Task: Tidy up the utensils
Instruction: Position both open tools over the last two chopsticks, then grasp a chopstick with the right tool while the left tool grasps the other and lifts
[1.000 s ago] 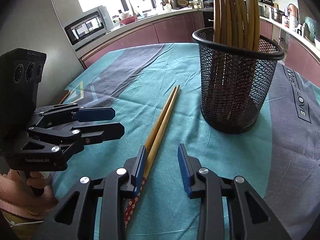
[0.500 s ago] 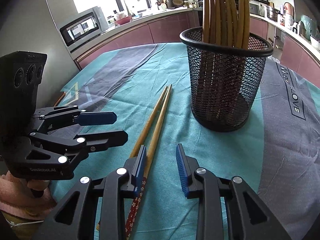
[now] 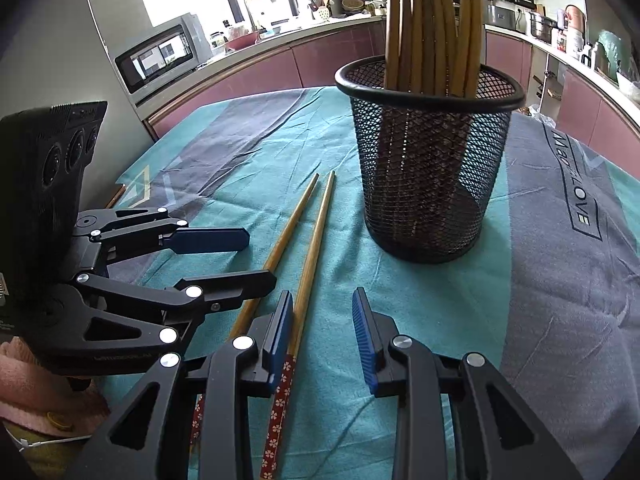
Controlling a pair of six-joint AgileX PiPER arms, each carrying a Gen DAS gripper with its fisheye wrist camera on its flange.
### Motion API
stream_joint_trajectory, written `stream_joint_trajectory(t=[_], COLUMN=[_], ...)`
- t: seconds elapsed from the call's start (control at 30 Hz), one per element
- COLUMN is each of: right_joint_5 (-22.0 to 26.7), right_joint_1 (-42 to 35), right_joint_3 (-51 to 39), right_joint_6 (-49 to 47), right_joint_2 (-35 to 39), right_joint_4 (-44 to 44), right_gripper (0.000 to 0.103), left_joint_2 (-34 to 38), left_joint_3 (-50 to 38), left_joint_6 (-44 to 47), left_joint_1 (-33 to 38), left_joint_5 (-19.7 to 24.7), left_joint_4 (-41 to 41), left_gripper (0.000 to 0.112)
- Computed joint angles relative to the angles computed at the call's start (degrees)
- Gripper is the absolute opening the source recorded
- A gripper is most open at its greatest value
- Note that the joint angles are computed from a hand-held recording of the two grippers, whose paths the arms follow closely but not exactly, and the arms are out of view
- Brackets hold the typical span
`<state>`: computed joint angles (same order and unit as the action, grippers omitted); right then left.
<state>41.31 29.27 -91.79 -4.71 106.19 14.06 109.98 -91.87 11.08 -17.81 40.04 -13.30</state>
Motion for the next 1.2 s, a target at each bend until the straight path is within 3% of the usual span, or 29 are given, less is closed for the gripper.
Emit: stream_joint_trajectory(t=[0.1,0.3,0.5,0.67,1.0,1.2], right_joint_5=[0.3,0.9,1.4,1.2,-1.5,-0.9], right_joint_1=[0.5,0.9,1.9,1.2,-1.6,-1.2], right_joint_3=[-1.3,-4.5,-7.5,-7.0,-2.5,-2.7], right_joint_6=[0.4,0.9,3.5,4.3,-0.2,-0.6], right_joint_2=[0.9,3.2,5.2,4.9,2.0,1.8], right_joint_4=[-1.2,-1.9,-5.3,-4.9,4.5,4.5], right_gripper=[0.028,0.028,0.024,0.009,0.006,0.006], left_joint_2=[0.7,1.1,1.0,1.0,0.6,-0.4], left_joint_3=[-1.4,-2.2,-1.9,-1.8,-0.8,0.4], left_joint_6=[-1.4,-1.1,-1.6,-2.0,-5.4,-6.1], left_joint_1=[0.0,1.1,1.3,1.6,1.2,0.8], left_joint_5=[0.8,1.4,1.0,1.1,-0.8,-0.8], left_joint_4=[1.8,0.9,1.2,0.8,2.4,3.6], left_gripper=[0.028,0.016,0.015,0.016,0.008,0.008])
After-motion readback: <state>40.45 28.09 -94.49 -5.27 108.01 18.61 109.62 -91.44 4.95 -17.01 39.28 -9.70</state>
